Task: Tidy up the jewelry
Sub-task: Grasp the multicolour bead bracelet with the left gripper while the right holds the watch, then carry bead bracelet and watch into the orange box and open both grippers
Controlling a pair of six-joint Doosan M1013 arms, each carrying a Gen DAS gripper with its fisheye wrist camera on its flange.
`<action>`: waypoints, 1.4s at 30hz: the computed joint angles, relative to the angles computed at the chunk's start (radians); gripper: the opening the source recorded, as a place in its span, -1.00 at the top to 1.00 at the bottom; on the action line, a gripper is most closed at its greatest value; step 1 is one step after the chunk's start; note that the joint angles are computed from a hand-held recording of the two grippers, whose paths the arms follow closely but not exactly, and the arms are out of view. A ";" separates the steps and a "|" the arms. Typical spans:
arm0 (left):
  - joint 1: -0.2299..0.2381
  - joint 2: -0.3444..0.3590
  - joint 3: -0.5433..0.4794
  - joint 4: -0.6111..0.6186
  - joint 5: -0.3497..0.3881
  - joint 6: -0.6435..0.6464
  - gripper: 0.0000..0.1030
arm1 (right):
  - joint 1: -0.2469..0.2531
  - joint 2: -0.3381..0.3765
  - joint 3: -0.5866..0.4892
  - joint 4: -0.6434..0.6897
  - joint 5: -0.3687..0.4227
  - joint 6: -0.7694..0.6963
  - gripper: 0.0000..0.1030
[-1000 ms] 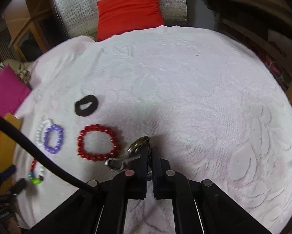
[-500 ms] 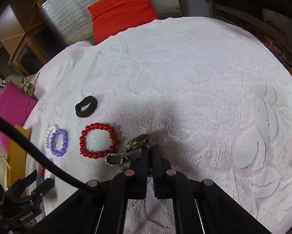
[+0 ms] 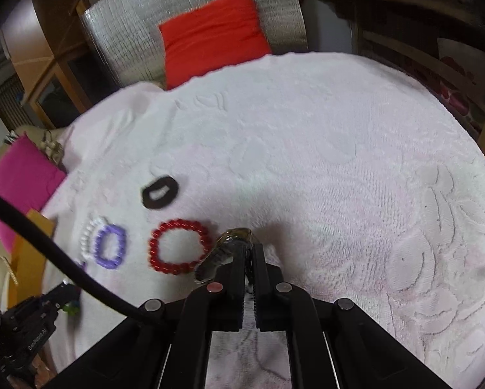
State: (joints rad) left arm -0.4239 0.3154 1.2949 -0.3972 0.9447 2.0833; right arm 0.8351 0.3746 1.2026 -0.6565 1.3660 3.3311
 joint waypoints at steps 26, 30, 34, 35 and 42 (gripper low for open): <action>0.057 -0.022 0.001 -0.127 -0.020 0.096 0.79 | 0.000 -0.063 0.063 0.037 -0.174 0.093 -0.25; 0.055 -0.024 0.004 -0.131 -0.013 0.102 0.79 | -0.006 -0.032 0.032 0.046 -0.132 -0.016 -0.23; 0.055 -0.029 0.009 -0.131 -0.009 0.116 0.78 | -0.025 0.004 0.000 0.107 -0.095 -0.116 0.07; 0.057 -0.029 0.010 -0.132 -0.010 0.119 0.78 | -0.029 0.018 -0.015 0.120 -0.074 -0.150 0.18; 0.078 -0.027 0.003 -0.164 0.001 0.120 0.79 | -0.005 0.086 -0.116 0.075 0.075 -0.298 0.70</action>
State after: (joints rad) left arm -0.3463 0.2883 1.2981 -0.5609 0.9453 2.2037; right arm 0.8304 0.4608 1.0865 -0.5817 1.4406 3.0335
